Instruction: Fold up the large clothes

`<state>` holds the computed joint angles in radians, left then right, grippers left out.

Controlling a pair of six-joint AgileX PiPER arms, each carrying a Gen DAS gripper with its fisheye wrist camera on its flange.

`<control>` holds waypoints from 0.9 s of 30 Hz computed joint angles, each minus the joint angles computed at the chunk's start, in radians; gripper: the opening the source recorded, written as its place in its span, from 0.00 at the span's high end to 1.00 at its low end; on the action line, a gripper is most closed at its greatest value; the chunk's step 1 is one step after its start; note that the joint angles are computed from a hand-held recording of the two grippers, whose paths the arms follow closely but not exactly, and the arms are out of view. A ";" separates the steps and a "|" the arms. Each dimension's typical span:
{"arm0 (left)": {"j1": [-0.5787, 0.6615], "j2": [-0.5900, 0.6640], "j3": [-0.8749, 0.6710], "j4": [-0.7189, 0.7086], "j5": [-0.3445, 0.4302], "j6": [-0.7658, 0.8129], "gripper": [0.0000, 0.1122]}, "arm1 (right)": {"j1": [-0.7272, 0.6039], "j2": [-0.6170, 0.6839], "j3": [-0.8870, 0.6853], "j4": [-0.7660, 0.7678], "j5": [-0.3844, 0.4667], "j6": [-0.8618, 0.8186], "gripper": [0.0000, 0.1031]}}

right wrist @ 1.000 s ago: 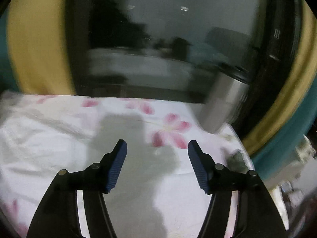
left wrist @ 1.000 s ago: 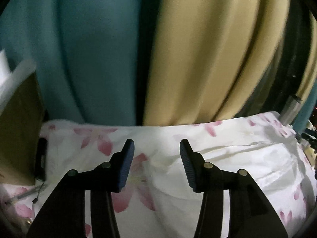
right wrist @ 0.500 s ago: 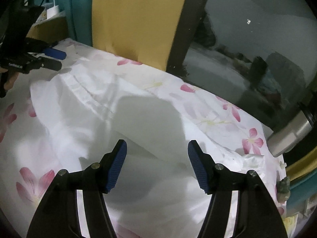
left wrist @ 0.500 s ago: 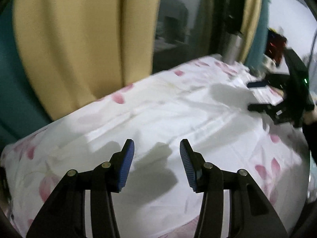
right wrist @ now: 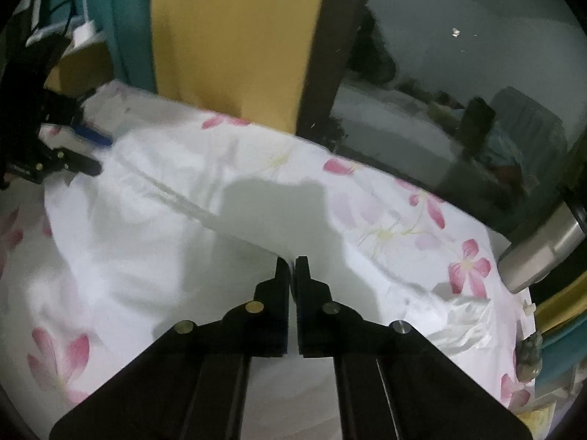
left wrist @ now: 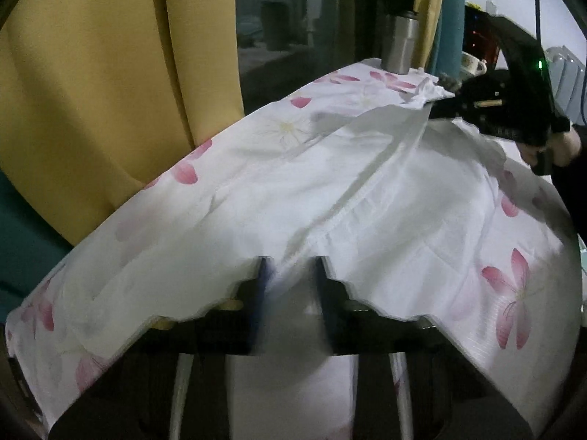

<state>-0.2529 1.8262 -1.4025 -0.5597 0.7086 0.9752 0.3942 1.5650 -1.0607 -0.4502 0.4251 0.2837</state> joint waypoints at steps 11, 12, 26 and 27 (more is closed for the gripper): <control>-0.007 0.143 -0.244 0.064 0.036 -0.132 0.97 | -0.108 0.135 -0.211 0.206 0.028 -0.189 0.98; -0.011 0.154 -0.264 0.074 0.032 -0.141 0.97 | -0.116 0.153 -0.230 0.217 0.035 -0.195 0.98; -0.038 0.467 -0.731 0.352 0.071 -0.462 0.97 | -0.187 0.356 -0.476 0.134 0.183 -0.068 0.90; -0.035 0.474 -0.739 0.382 0.067 -0.496 0.97 | -0.187 0.357 -0.477 0.103 0.190 -0.034 0.84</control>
<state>-0.2880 2.2998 -2.1414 -0.1773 0.7753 0.4790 0.2075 1.9218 -1.5373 -0.3476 0.6149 0.2498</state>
